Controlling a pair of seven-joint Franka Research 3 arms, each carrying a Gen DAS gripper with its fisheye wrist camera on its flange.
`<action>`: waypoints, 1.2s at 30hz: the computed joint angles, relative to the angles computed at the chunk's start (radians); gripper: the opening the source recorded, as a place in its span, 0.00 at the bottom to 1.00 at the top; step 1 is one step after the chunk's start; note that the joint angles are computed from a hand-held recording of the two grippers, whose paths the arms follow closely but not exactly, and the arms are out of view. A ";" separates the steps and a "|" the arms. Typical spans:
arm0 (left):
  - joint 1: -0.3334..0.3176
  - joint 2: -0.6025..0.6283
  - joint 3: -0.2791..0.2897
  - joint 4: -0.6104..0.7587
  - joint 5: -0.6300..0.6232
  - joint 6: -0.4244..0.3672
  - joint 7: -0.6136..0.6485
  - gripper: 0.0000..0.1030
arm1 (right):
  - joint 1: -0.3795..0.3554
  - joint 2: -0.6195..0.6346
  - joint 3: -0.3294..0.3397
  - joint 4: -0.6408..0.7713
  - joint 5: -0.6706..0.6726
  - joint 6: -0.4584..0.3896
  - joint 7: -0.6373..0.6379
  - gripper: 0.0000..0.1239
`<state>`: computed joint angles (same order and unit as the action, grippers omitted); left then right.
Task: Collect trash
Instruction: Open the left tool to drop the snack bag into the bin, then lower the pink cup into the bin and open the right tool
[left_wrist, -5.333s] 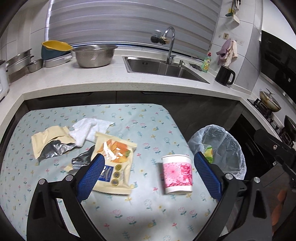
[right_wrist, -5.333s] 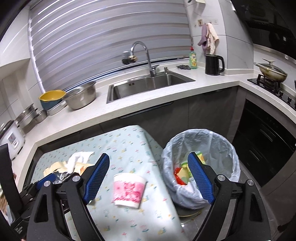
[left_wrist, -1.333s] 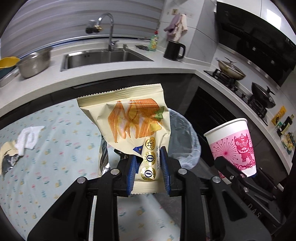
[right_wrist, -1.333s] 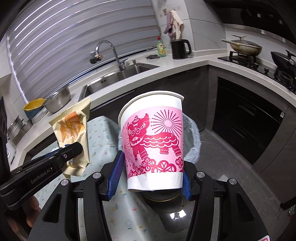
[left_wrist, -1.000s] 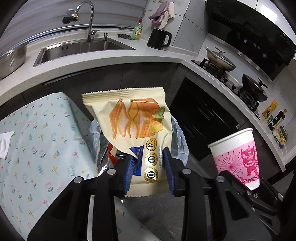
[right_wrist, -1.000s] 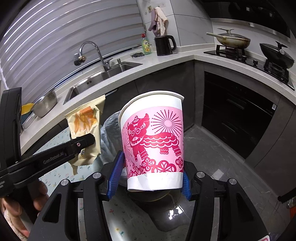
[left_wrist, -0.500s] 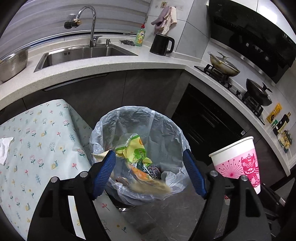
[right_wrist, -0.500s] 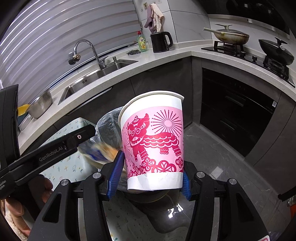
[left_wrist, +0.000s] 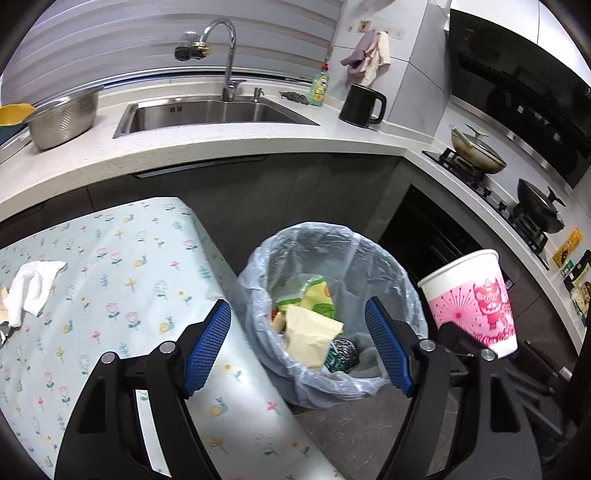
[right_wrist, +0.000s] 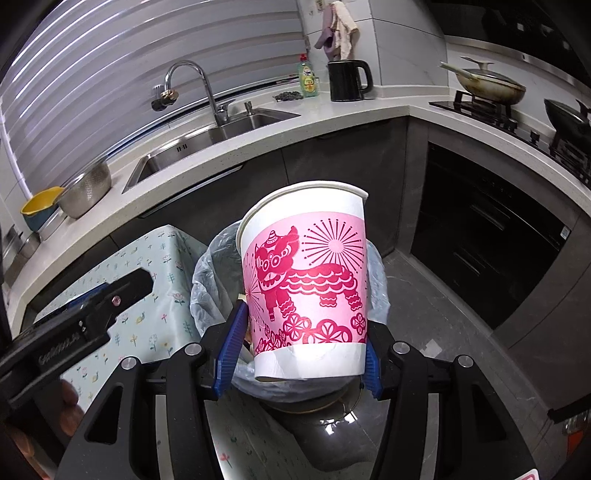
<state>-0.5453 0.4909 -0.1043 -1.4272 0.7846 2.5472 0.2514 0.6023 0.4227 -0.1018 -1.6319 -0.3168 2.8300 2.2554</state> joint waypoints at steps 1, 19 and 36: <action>-0.001 -0.007 0.003 -0.009 0.004 -0.006 -0.003 0.69 | -0.003 0.014 0.005 0.021 0.005 -0.008 -0.007 0.43; 0.051 -0.148 -0.021 -0.210 0.118 -0.031 -0.160 0.79 | 0.039 0.110 -0.006 0.202 0.036 -0.070 -0.026 0.58; 0.128 -0.373 -0.094 -0.456 0.221 -0.072 -0.333 0.85 | 0.107 0.015 0.027 0.127 -0.064 -0.064 0.028 0.62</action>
<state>-0.4171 0.1179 -0.1988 -1.8829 1.0058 2.4751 -0.0820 0.7097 0.4374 -0.0752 -1.5047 -0.3809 2.7659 2.2839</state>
